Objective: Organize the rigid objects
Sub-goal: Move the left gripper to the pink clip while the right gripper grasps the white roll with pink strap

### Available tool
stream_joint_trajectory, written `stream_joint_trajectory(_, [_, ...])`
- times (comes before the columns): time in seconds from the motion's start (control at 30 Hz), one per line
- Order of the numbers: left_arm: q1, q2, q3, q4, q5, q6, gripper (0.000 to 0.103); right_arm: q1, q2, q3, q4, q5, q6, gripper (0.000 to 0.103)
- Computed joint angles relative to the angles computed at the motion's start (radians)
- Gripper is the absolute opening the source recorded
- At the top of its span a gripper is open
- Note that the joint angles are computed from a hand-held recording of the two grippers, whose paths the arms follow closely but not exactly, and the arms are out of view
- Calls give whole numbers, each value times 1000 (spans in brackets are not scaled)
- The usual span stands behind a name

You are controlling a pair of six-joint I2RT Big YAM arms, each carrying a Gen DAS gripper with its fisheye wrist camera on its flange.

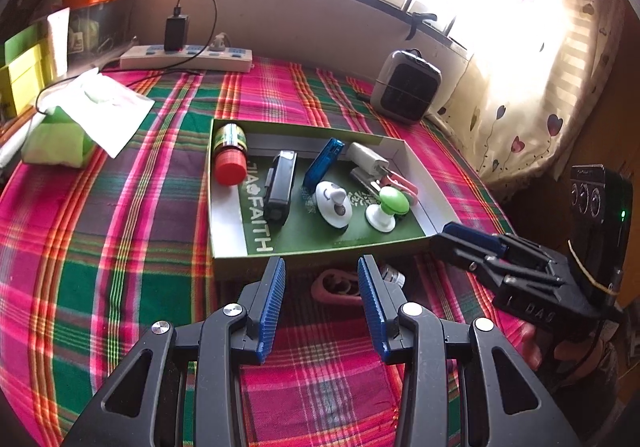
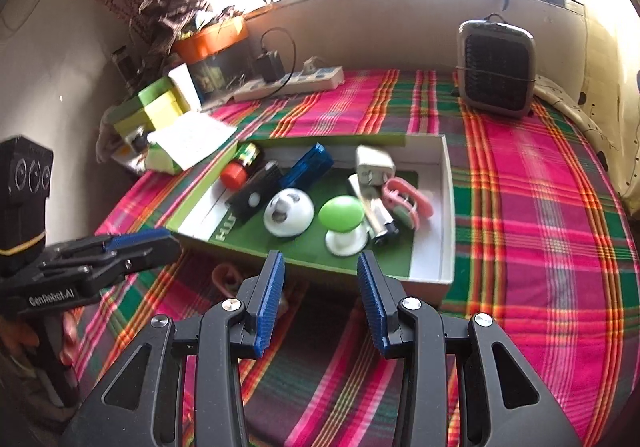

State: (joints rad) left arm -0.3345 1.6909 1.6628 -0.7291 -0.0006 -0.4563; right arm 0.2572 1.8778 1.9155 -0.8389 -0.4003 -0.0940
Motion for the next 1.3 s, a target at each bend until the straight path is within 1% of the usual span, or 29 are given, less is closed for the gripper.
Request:
stream_joint_trajectory(0.17, [7, -19, -35, 16, 11, -13, 37, 28, 0, -19, -23, -5, -51, 39])
stream_joint_trajectory(0.27, [14, -26, -52, 26, 18, -21, 37, 43, 6, -19, -37, 6, -80, 39])
stream_joint_trajectory(0.47, [26, -36, -80, 40, 40, -31, 37, 58, 31, 5, -79, 9, -107, 39])
stream_joint_trajectory(0.7, [37, -45, -102, 55, 58, -38, 37, 62, 47, 22, -100, -14, -112, 39])
stream_joint_trajectory(0.77, [41, -48, -107, 58, 61, -41, 37, 62, 50, 24, -111, -33, -118, 39])
stream_joint_trajectory(0.83, [46, -50, -114, 61, 65, -45, 37, 66, 45, 16, -108, -31, -123, 39])
stream_joint_trajectory(0.9, [48, -51, -116, 63, 68, -48, 37, 69, 46, 16, -112, -34, -130, 37])
stream_joint_trajectory(0.97, [49, -54, -120, 67, 73, -51, 37, 71, 46, 17, -117, -46, -132, 32])
stream_joint_trajectory(1.13, [52, -62, -130, 71, 77, -54, 37, 86, 48, 18, -138, -72, -160, 29])
stream_joint_trajectory(1.3, [52, -68, -135, 68, 73, -58, 37, 103, 48, 15, -151, -101, -186, 29])
